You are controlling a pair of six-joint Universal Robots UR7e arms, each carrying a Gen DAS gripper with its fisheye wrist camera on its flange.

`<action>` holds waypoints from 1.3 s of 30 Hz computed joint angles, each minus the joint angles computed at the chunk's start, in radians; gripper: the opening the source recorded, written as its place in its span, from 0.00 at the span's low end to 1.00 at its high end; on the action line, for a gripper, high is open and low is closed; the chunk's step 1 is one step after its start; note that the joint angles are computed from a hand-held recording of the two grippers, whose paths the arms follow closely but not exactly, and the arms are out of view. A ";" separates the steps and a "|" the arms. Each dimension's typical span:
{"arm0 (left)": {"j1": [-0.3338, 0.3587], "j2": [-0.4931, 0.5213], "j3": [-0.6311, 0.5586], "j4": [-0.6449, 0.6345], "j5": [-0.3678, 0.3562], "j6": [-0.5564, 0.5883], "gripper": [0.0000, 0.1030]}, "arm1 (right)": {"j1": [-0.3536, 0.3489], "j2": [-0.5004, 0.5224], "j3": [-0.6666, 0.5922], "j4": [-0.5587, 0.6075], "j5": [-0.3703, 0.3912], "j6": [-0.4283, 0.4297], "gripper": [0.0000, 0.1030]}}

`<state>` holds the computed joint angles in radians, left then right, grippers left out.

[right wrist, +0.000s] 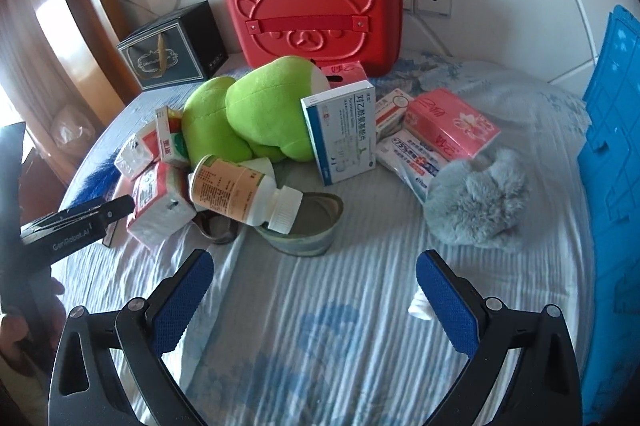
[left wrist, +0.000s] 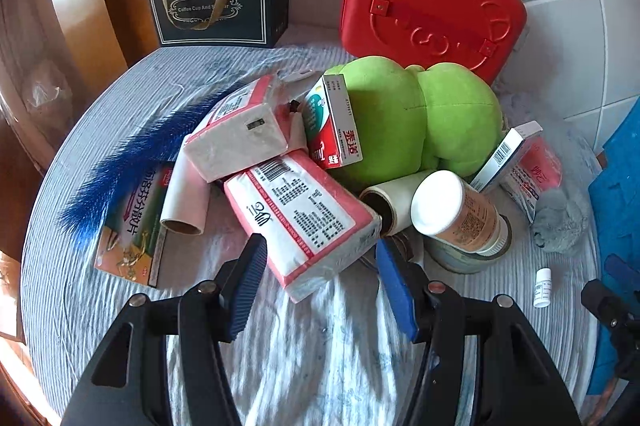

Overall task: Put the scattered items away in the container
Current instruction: 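Move both tools back toward the green plush and tissue packs on the bed, then grasp the pink-edged tissue pack with the left tool while the right tool grasps the metal clip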

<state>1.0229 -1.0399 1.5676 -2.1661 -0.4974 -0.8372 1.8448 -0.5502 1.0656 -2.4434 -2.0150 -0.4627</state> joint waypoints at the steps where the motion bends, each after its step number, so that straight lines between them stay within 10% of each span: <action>1: 0.012 0.016 -0.024 -0.006 -0.009 0.020 0.54 | -0.001 0.017 -0.023 0.014 -0.003 0.005 1.00; 17: 0.102 0.126 -0.167 0.096 0.039 0.103 0.69 | 0.010 0.364 -0.474 0.319 -0.030 -0.049 1.00; 19: 0.096 0.107 -0.129 0.069 0.028 0.093 0.69 | 0.013 0.343 -0.422 0.275 -0.039 -0.068 0.98; 25: 0.054 0.025 0.016 0.143 0.009 0.007 0.69 | 0.011 0.218 -0.235 0.254 0.016 -0.058 0.48; 39: -0.038 -0.164 0.258 0.133 -0.038 -0.089 0.69 | 0.028 0.011 0.148 0.142 0.029 -0.024 0.61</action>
